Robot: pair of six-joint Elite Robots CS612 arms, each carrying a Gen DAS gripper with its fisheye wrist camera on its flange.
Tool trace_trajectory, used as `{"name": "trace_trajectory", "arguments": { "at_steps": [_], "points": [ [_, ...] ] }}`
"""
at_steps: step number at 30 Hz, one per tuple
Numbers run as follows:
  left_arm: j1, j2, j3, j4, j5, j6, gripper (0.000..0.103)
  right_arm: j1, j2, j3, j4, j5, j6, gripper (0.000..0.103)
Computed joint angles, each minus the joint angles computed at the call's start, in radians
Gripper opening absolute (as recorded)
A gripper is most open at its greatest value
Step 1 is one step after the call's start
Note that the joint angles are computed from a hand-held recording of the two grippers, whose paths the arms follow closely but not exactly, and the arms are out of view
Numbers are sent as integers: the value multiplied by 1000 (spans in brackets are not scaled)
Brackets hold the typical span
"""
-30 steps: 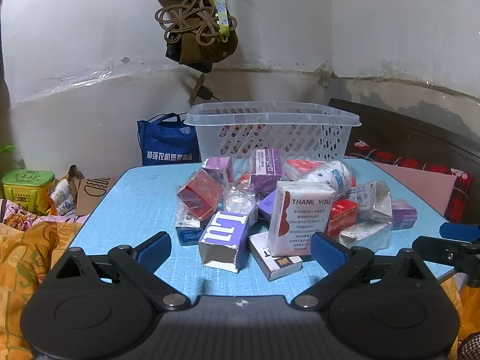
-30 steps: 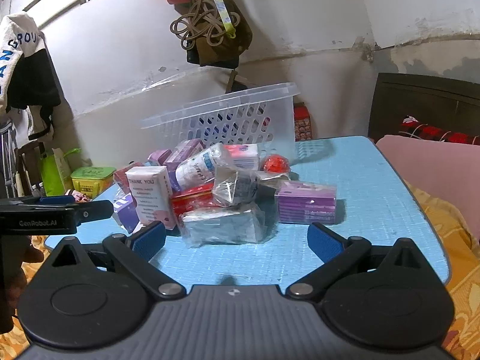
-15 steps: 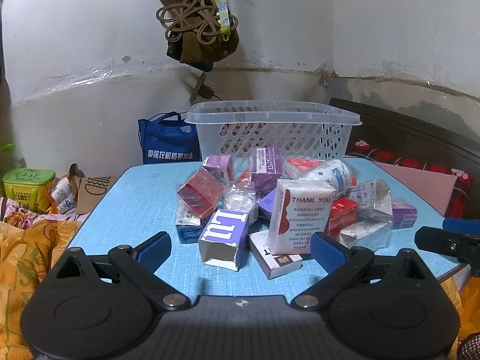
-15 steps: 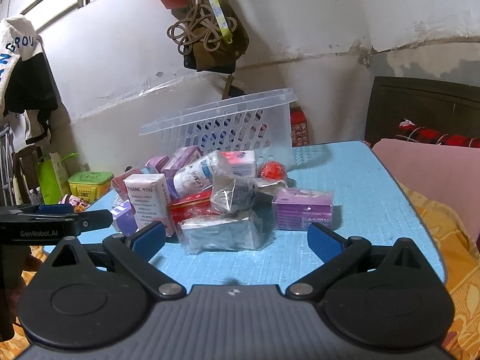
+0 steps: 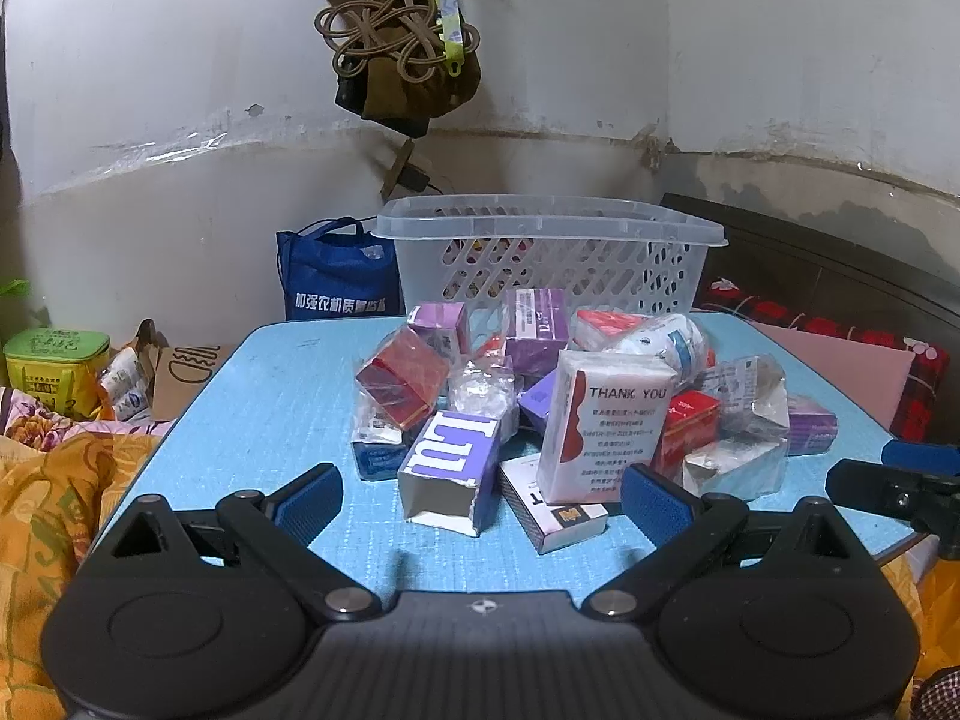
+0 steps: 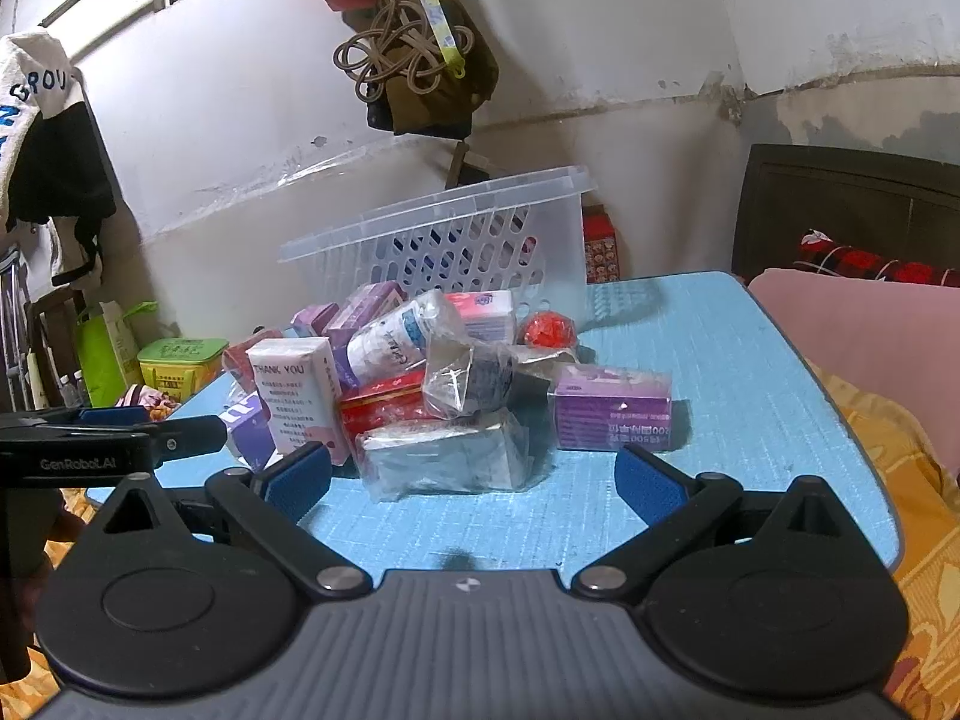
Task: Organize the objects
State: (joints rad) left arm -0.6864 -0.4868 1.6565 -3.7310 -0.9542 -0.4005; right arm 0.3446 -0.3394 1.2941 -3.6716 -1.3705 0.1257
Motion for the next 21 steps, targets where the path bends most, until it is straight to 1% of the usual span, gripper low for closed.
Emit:
{"name": "trace_trajectory", "arguments": {
  "at_steps": [21],
  "points": [
    [4, 1, 0, 13, -9, -17, 101, 2, 4, -5, 7, -7, 1, 103]
  ]
}}
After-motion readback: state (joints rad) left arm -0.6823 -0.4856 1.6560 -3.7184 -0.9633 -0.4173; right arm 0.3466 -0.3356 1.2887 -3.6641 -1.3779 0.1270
